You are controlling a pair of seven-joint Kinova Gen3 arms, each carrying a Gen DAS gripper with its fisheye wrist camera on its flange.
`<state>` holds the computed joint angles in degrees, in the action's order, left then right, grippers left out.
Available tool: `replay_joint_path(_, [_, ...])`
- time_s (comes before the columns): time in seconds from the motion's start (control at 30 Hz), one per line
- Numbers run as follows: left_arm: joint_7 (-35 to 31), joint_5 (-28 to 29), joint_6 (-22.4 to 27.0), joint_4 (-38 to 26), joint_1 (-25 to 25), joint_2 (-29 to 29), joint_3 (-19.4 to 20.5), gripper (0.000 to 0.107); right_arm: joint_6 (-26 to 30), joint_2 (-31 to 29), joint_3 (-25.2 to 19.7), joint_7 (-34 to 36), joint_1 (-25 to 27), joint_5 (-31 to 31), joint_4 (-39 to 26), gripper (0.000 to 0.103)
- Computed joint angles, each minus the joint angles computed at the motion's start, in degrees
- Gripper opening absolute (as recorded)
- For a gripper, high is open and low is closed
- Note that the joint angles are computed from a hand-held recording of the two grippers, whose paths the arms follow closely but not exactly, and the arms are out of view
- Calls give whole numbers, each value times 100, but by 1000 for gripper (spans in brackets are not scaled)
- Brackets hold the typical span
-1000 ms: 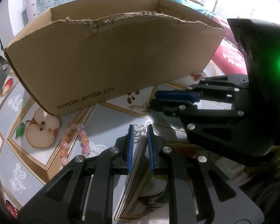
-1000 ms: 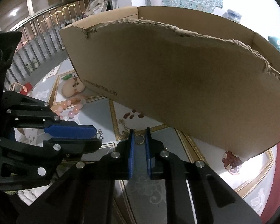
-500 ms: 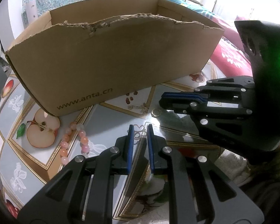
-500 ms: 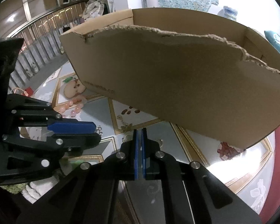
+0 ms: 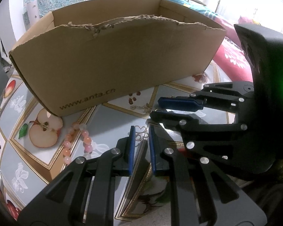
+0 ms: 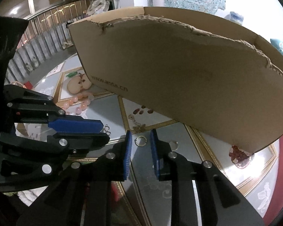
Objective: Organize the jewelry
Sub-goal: 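Carry both rings over the box and open both grippers above the watch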
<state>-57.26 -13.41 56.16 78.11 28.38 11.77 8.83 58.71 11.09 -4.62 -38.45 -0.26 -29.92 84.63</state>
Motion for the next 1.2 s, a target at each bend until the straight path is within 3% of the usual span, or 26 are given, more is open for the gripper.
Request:
replay_joint_path(0.17, [2,-7,0,-2,4,0,-4,13,-7,43,-442,-67,403,30,-19,12])
replay_joint_path(0.53, [63,-95,15,-27,46,-39,-4,13,246,26,-406,-43,598,-175,-138,12])
replay_joint_path(0.77, [-201,98,-317,-52,-150,-373,44,13,696,-76,-309,194,921,-809,-501,12])
replay_joint_path(0.9, [-505,261,-603,-164,-345,-553,74,13,858,-77,-234,306,1087,-1337,-859,12])
replay_joint_path(1.0, [-650,150,-703,-366,-405,-547,78,13,951,96,-247,88,1119,-1386,-1338,12])
replay_joint_path(1.1, [-629,-136,-398,-845,-362,-246,23,13,1199,525,-96,-522,828,-1039,-2135,12])
replay_joint_path(1.2, [-761,-55,67,-1489,-424,226,-103,13,1552,999,572,-1073,182,-803,-2931,12])
